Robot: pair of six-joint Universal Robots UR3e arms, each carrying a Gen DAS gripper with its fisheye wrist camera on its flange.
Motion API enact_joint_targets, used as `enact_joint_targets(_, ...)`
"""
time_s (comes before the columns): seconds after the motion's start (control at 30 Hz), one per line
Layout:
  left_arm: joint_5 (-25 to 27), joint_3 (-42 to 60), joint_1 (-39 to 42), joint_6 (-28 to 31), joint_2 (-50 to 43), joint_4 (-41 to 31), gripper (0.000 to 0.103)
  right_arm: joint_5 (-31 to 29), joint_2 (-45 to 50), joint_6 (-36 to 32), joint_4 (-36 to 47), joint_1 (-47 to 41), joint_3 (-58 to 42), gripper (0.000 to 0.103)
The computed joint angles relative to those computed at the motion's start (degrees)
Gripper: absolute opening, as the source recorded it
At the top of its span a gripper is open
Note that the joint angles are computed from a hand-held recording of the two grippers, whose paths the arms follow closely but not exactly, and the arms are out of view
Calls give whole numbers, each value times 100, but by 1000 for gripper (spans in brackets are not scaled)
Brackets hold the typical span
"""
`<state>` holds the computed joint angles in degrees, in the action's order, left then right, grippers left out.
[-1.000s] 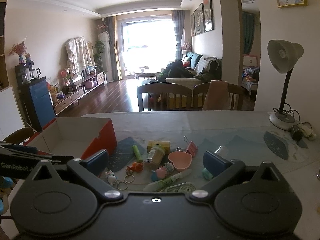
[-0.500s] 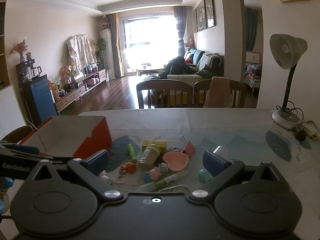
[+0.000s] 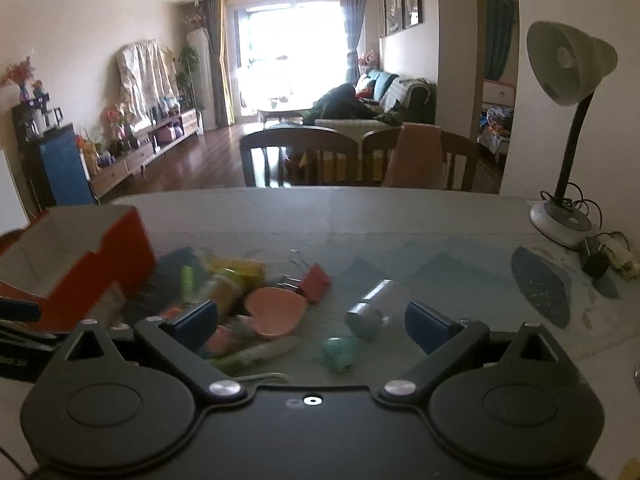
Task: Organize rigid objects
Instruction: 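Move both tools toward the scattered items on the table, then grasp the clear purple-capped bottle with the right tool while the left tool grasps the green-capped marker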
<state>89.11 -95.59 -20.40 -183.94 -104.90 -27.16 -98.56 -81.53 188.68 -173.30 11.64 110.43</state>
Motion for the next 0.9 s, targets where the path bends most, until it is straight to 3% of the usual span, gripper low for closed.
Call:
enact_joint_targets(0.43, 27, 1780, -350, -614, -1767, -606, 103, 656, 1019, -493, 73, -1054, -696, 93)
enact_joint_targets(0.9, 263, 3005, -570, -295, -2888, -1002, 101, 761, 2211, -250, 972, -1139, -2173, 86)
